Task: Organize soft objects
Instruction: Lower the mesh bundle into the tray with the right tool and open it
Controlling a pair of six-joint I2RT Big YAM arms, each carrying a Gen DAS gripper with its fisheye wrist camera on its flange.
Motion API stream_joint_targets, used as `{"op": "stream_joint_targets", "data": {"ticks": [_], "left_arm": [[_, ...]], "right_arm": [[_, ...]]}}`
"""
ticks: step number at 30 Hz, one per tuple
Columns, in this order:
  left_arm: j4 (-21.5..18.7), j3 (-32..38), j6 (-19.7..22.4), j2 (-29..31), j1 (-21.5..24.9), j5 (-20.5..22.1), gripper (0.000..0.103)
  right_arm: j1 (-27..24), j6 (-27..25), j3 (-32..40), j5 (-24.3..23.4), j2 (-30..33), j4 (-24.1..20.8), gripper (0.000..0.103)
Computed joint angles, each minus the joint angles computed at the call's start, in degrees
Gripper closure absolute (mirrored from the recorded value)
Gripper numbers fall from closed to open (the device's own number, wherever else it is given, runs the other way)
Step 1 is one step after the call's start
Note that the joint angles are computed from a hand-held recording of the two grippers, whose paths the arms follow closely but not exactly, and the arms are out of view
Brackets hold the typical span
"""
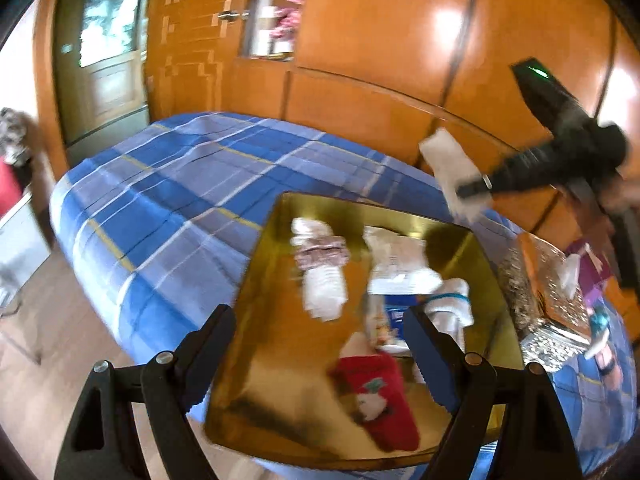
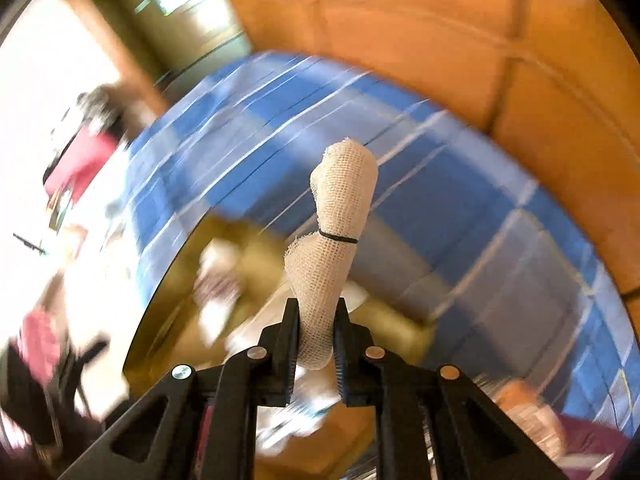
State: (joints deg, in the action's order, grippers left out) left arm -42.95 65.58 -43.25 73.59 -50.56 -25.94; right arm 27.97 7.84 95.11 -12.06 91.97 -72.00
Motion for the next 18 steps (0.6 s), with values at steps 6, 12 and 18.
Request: {"op": "stream_joint_targets", "data": {"ticks": [6, 12, 18], "left_arm": [[-3.4, -1.0, -3.7, -2.0, -0.5, -3.4, 0.016], [-4.4, -1.1, -3.2, -3.0, -2.2, -6.2, 0.014], [-3.1, -0.1, -0.4, -2.2, -4.4, -7.0, 0.014]], "right_arm": [[5.3, 6.2, -5.8, -4.7, 0.0, 6.5, 0.082], [6.2, 13.6, -11.8, -4.4, -3.3, 14.0, 0.064], [6.3, 15.0, -20.4, 2.0, -13.8, 19.7, 0.062]]}}
